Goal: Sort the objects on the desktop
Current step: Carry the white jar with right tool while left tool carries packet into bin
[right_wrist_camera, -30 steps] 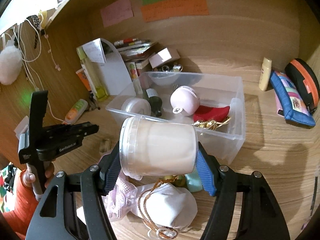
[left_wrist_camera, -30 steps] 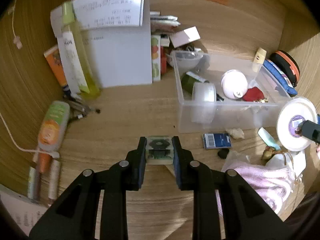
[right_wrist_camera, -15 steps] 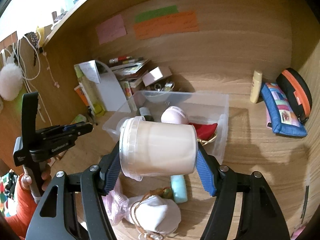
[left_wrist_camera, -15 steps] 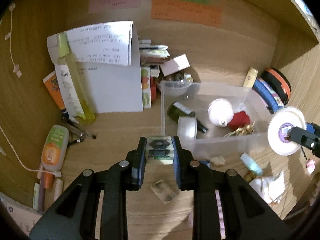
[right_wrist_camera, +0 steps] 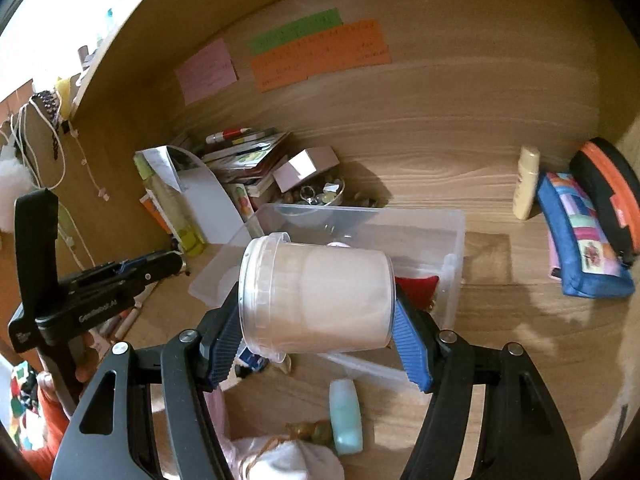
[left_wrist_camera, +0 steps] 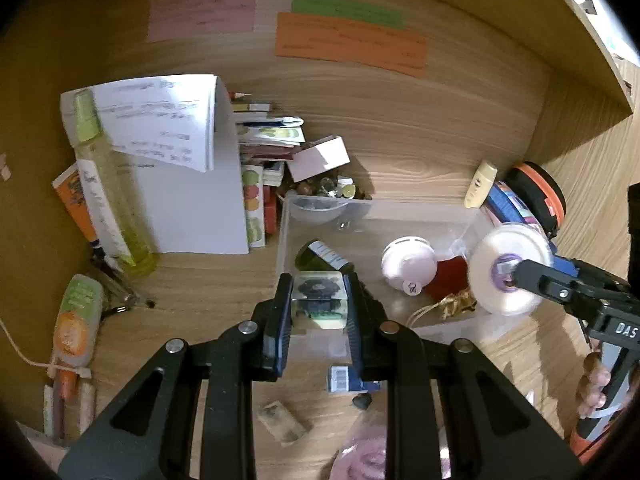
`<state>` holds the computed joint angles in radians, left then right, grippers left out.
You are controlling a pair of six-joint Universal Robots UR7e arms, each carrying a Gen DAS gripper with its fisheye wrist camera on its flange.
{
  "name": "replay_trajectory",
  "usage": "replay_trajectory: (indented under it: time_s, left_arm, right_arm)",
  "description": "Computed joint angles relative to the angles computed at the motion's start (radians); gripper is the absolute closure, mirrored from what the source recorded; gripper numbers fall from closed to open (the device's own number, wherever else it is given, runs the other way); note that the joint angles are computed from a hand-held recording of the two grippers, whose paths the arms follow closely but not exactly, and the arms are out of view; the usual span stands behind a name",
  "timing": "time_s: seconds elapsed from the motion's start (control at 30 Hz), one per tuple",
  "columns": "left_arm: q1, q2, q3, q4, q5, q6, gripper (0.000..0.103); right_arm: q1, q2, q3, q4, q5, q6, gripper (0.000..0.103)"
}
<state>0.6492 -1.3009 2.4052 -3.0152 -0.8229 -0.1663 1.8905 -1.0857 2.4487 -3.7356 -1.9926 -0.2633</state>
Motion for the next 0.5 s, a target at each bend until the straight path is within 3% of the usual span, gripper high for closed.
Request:
replay_trajectory:
  time_s: [0.37,0.5]
  left_arm:
    - [0.013,0.129,-0.079,-0.019,-0.035,0.018,0.079]
    - [0.011,0.169,-0.094,-0.026,-0.025,0.029,0.079]
  right_arm:
    - [-0.093,0.047,-0.026,-0.013,0.076,-0.033,0.039]
    - [-0.09,0.071,-0.03,-0.027,0.043,-0.057,0.039]
